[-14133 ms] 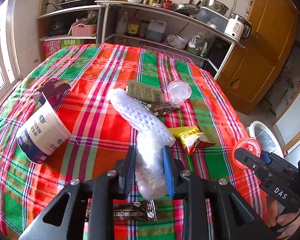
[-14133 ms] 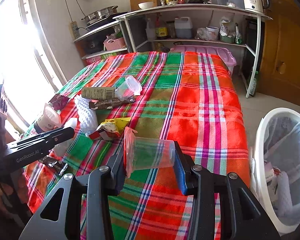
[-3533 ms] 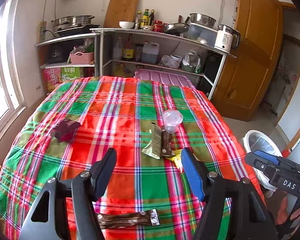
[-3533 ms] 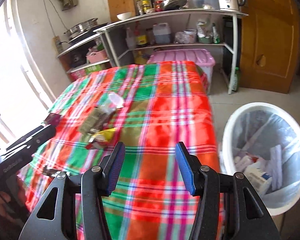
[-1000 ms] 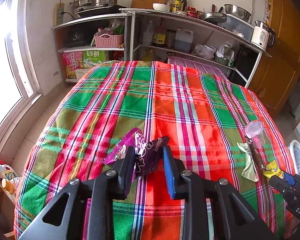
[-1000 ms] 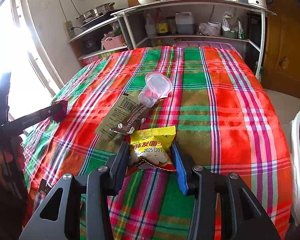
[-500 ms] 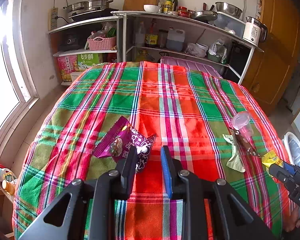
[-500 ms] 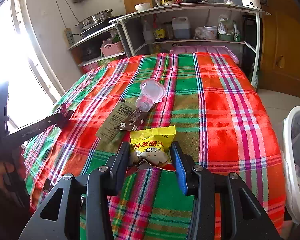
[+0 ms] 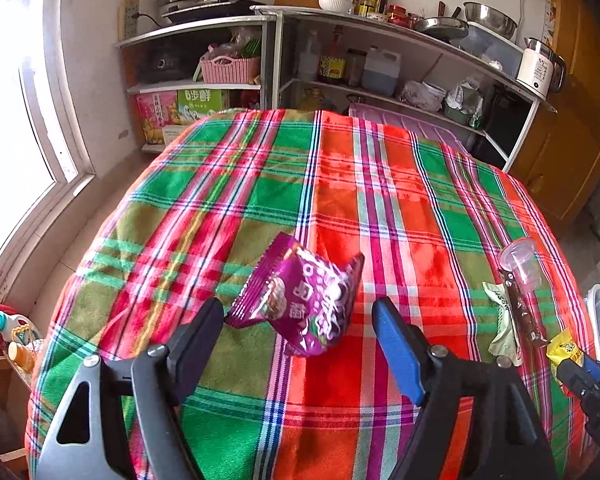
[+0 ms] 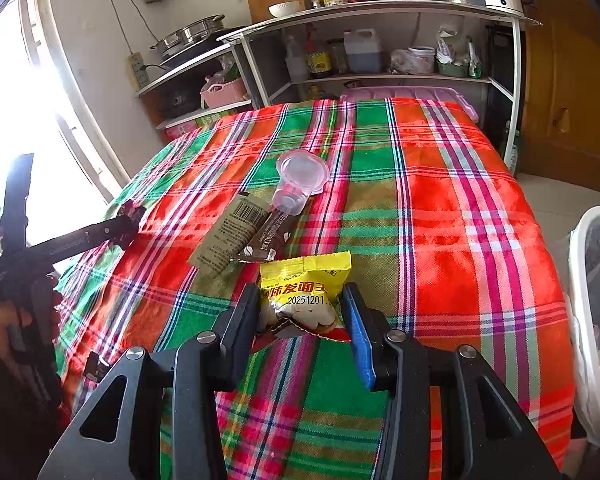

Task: Collect trash
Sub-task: 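Grasp the yellow snack bag with the right tool while the left tool grasps the purple wrapper, then carry the yellow snack bag and purple wrapper over the bin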

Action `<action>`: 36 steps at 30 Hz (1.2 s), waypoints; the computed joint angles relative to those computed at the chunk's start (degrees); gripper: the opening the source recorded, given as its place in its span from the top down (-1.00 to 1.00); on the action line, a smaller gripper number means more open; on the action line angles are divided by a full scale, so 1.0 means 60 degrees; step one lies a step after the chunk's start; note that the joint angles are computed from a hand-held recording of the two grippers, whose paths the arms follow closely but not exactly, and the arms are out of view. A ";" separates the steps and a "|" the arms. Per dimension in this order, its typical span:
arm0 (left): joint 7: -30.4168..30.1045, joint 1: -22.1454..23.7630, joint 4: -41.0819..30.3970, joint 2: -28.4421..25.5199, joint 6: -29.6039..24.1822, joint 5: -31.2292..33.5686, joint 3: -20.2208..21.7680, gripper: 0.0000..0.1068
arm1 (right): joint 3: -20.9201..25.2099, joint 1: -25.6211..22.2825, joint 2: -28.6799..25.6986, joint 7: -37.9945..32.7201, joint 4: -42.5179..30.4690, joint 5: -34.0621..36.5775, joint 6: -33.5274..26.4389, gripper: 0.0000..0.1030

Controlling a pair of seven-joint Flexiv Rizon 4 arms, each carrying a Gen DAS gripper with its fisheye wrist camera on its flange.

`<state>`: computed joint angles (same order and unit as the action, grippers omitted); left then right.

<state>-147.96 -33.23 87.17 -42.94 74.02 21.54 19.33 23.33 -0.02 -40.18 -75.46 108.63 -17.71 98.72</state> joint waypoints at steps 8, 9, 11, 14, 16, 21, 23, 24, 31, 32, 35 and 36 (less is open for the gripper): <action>-0.0663 -0.0343 -0.0172 -0.0259 0.0066 -0.0323 0.0512 -0.46 | 0.0049 -0.0013 -0.0048 -0.0043 -0.0080 0.0030 -0.0079 0.16; -0.0845 -0.0621 -0.0360 -0.0313 -0.0268 -0.0130 0.0836 -0.47 | 0.0066 -0.0028 -0.0055 -0.0053 -0.0087 0.0035 -0.0094 0.16; -0.0849 -0.0745 -0.0646 -0.0356 -0.0771 0.0268 0.0935 -0.47 | 0.0115 -0.0065 -0.0078 -0.0068 -0.0104 0.0055 -0.0103 0.16; -0.0869 -0.0710 -0.1037 -0.0426 -0.1382 0.0723 0.0839 -0.47 | 0.0201 -0.0134 -0.0130 -0.0084 -0.0146 0.0084 -0.0151 0.16; -0.0823 -0.0688 -0.1329 -0.0482 -0.1798 0.1038 0.0734 -0.46 | 0.0253 -0.0167 -0.0157 -0.0100 -0.0172 0.0102 -0.0188 0.16; -0.0594 -0.0104 -0.1513 -0.0482 -0.1795 0.1359 -0.0036 -0.11 | 0.0363 -0.0248 -0.0202 -0.0179 -0.0225 0.0151 -0.0253 0.16; -0.0598 0.0003 -0.1541 -0.0481 -0.1886 0.1378 -0.0179 0.09 | 0.0422 -0.0288 -0.0224 -0.0214 -0.0240 0.0172 -0.0282 0.16; -0.0651 0.0031 -0.1516 -0.0463 -0.1835 0.1417 -0.0211 0.14 | 0.0448 -0.0308 -0.0232 -0.0233 -0.0246 0.0184 -0.0290 0.16; -0.1133 -0.0081 -0.1328 -0.0313 -0.1556 0.1738 -0.0103 0.28 | 0.0543 -0.0392 -0.0244 -0.0307 -0.0197 0.0248 -0.0132 0.16; -0.1209 -0.0109 -0.1295 -0.0281 -0.1485 0.1814 -0.0083 0.28 | 0.0541 -0.0398 -0.0235 -0.0297 -0.0175 0.0245 -0.0096 0.16; -0.1332 -0.0126 -0.1130 -0.0137 -0.1209 0.1904 -0.0141 0.28 | 0.0624 -0.0513 -0.0219 -0.0286 -0.0099 0.0181 0.0025 0.16; -0.1343 -0.0204 -0.1137 -0.0109 -0.1232 0.1969 -0.0104 0.28 | 0.0646 -0.0553 -0.0199 -0.0273 -0.0062 0.0154 0.0069 0.16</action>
<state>-156.02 -34.46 80.35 -43.59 66.62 33.35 18.71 27.21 -3.34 -41.37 -77.10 108.26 -16.78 99.14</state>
